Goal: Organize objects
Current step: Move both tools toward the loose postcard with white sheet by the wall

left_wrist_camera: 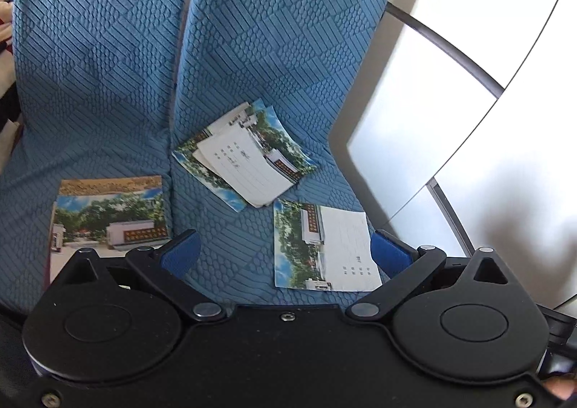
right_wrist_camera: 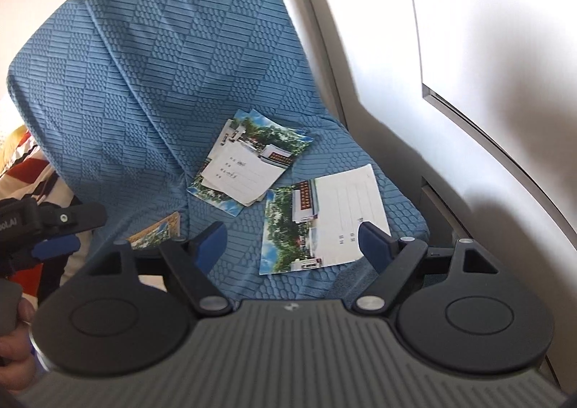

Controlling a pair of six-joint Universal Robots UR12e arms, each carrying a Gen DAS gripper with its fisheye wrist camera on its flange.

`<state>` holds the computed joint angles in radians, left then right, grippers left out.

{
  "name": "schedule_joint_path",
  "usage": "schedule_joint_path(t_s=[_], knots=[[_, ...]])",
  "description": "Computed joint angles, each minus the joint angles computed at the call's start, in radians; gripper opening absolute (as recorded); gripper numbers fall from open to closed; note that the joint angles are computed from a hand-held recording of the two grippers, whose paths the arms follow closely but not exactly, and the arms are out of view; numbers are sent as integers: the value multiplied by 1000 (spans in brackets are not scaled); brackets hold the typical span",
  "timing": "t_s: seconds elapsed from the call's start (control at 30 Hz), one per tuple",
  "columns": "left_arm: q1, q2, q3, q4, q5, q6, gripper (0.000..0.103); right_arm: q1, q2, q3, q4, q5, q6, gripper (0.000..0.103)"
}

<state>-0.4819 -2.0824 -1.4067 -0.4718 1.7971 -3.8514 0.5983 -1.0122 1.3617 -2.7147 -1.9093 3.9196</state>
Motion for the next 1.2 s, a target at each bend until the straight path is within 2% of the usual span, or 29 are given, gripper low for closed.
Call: schedule_joint_path(t_s=[0.23,0.53,0.6,0.93,1.0,1.07,1.2], knots=[[-1,-42,55,-48,-15,0,101,-21,-14,37,-2,11,55,82],[13,-96,111,-106,-83,-6,101,-53,-20,72,-11,53,98,82],[16,-113,131,-131,-97,-6,100,-60,-23,87,-27,65,109,82],[31,-189,217,-258,-148,-16,100,-95,-11,95,11,99,131,81],[36,-204,231,-274,-167,-12,96,-103,-2,89,9,122,129,81],[42,-221,249,-302,-188,-9,92,-113,10,82,4,170,104,74],[49,-251,274,-341,-216,-19,87,-126,36,51,63,238,67,57]])
